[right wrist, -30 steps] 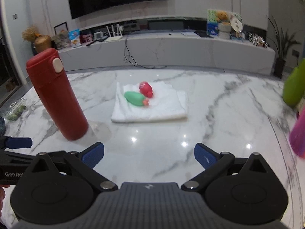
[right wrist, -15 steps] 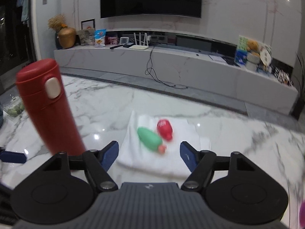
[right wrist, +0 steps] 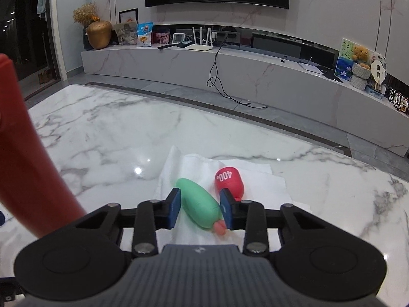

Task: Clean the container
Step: 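Reach the right gripper to the green toy bottle and grasp it, then carry the green toy bottle to the glass plate and release it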

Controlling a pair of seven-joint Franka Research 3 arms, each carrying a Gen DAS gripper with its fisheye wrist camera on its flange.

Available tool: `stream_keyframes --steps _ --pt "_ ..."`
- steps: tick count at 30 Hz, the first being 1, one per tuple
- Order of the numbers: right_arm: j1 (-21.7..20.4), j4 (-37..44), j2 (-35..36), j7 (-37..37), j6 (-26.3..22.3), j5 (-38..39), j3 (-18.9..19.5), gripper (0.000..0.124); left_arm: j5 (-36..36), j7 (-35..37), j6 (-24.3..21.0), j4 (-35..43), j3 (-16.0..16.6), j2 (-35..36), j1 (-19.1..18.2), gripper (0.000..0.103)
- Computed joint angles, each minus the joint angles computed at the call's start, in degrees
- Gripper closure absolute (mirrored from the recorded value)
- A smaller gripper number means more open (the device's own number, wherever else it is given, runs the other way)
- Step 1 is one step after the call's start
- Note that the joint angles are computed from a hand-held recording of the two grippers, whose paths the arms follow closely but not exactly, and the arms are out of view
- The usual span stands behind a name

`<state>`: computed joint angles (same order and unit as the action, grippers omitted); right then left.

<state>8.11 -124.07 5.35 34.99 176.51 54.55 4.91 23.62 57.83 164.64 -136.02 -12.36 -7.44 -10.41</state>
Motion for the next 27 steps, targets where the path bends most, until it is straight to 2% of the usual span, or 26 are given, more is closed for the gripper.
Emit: stream_keyframes --steps 4,10,16,19,22,24,27 --pt "-0.66 1.02 1.09 -1.41 -1.38 1.69 0.34 0.088 -1.12 1.09 -0.49 0.47 0.16 0.48 -0.42 0.007" --pt "-0.26 -0.12 0.21 1.71 -2.53 -0.58 -0.37 0.093 -1.24 1.00 -0.33 0.31 0.09 0.29 -0.41 0.007" --pt "0.78 -3.82 -4.67 6.61 -3.06 -4.89 -1.86 0.093 -0.44 -0.30 0.23 0.31 0.04 0.18 -0.05 0.007" --pt "1.44 -7.73 -9.26 11.80 -2.76 -9.23 -2.99 0.093 -0.75 -0.31 0.83 0.05 0.12 -0.25 -0.14 0.007" --pt "0.56 -13.43 -15.05 20.15 -1.46 -16.01 -2.98 0.093 -0.81 0.02 1.43 -0.35 0.05 -0.82 -0.22 0.007" --pt "-1.99 -17.65 -19.61 26.77 -1.20 -20.88 -1.65 0.093 -0.08 -0.70 1.46 -0.44 -0.21 -1.02 0.07 0.007" --pt "-8.69 -23.94 -27.04 36.39 -2.25 -28.04 2.17 0.093 -0.16 -1.03 1.84 -0.84 -0.15 -1.51 0.06 0.007"
